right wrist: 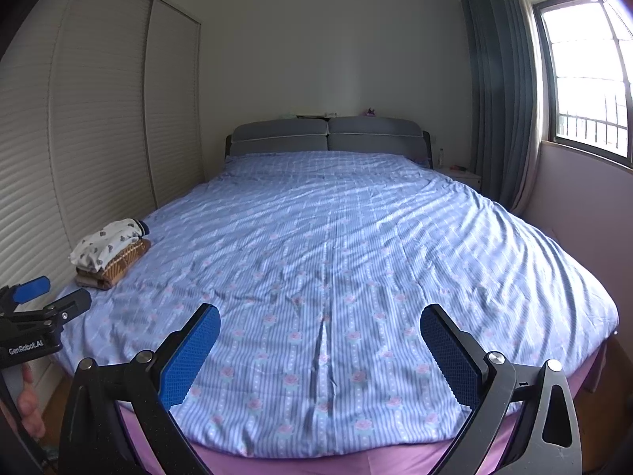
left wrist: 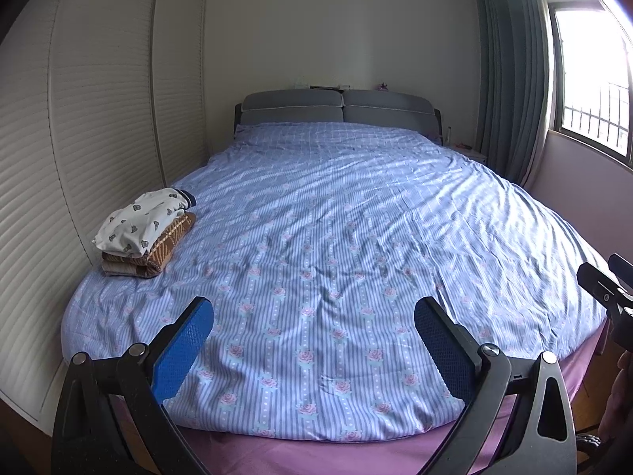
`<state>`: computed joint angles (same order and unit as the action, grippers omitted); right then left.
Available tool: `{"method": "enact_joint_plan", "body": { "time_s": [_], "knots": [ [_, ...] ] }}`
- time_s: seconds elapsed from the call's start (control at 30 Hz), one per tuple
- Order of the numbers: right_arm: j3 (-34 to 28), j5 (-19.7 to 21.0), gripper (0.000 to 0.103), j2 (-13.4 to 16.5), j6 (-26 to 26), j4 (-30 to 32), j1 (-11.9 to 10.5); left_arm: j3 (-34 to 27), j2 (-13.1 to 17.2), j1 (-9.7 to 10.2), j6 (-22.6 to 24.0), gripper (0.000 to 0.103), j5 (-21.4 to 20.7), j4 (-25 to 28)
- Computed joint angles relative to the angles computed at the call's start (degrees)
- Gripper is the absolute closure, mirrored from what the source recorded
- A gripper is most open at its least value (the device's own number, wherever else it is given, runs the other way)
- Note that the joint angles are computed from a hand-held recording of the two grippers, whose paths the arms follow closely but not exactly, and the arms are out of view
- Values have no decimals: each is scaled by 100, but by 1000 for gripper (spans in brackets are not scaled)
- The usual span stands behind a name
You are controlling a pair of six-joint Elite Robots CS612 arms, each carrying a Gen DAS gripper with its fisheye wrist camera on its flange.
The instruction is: Fold small clothes
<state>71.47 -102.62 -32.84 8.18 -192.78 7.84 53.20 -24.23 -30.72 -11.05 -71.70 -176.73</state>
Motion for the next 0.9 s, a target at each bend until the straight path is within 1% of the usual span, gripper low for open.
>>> {"method": "enact_joint_plan", "body": {
  "time_s": [0.27,0.37,0.63,0.9],
  "knots": [
    [6,7,1,-1,-7,9,-4,-6,7,-5,-17,0,10,9],
    [7,33,1,-2,14,46,-12,-7,7,-11,20,0,73,24],
    [-6,49,1,3,14,77,-18,-2,-8,-1,-3,0,9,74],
    [-9,42,1,9,17,72,-22,-30,17,1,-25,0,94,119]
  ]
}}
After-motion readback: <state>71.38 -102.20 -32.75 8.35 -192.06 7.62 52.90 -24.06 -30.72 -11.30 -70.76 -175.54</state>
